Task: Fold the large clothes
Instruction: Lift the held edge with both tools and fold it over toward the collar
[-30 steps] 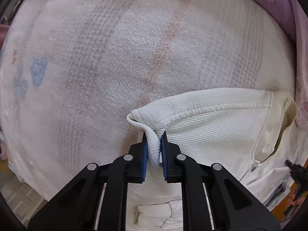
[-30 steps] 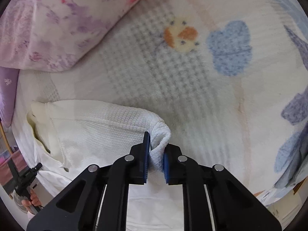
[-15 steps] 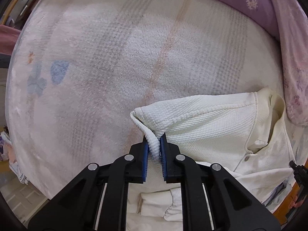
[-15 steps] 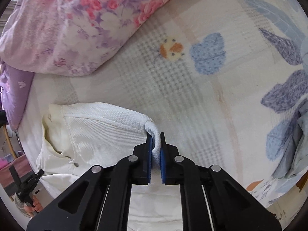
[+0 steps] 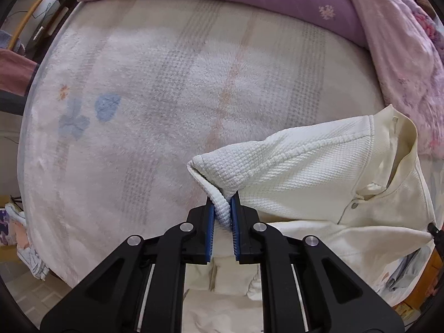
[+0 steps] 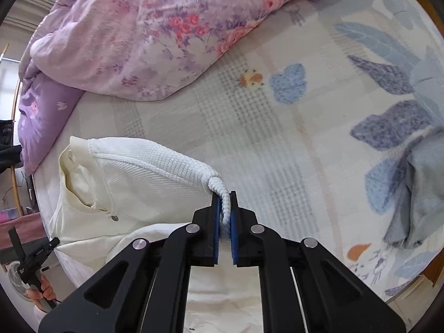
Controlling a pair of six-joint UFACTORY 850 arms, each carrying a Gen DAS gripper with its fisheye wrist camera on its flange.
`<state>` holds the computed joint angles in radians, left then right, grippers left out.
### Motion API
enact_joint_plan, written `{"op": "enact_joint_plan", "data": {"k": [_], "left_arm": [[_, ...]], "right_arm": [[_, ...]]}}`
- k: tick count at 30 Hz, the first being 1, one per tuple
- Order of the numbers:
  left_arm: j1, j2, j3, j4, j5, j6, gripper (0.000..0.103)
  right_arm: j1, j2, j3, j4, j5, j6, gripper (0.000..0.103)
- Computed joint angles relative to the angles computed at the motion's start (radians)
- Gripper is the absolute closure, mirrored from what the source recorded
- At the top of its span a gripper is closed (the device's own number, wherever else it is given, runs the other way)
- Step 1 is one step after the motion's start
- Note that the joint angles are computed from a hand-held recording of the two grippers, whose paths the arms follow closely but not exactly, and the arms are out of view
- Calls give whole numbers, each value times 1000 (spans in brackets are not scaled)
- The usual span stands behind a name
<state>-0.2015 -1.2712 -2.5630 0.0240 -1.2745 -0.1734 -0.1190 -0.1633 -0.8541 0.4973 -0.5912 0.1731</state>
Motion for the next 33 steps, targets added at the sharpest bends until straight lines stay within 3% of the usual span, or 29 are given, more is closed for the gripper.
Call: {"op": "enact_joint_plan", "data": {"k": [8, 13, 17, 18, 20, 22, 26, 33], "left_arm": [[-8, 313, 467, 25, 233, 19, 93], [-10, 436, 632, 14, 300, 43, 93], [-19, 490, 709, 16, 336, 48, 94], [-26, 499, 726, 29, 350, 44, 94], [-36, 499, 731, 52, 359, 39, 94], [-46, 467, 703, 100, 353, 8, 94], [-36, 358, 583, 132, 312, -37, 94], [-8, 216, 413, 110, 271, -7, 94]], "right_arm": [[15, 227, 128, -82, 13, 114, 100], [17, 339, 172, -189, -25, 198, 103], [-17, 345, 199, -59, -40, 41, 103], [-23, 322, 199, -3, -48, -17, 101], [-38, 278, 198, 40, -38, -53, 84], [-67, 206, 189, 145, -37, -139, 22], [-75, 33, 107, 210, 8, -231, 19], [-10, -305, -165, 8, 1, -157, 20]]}}
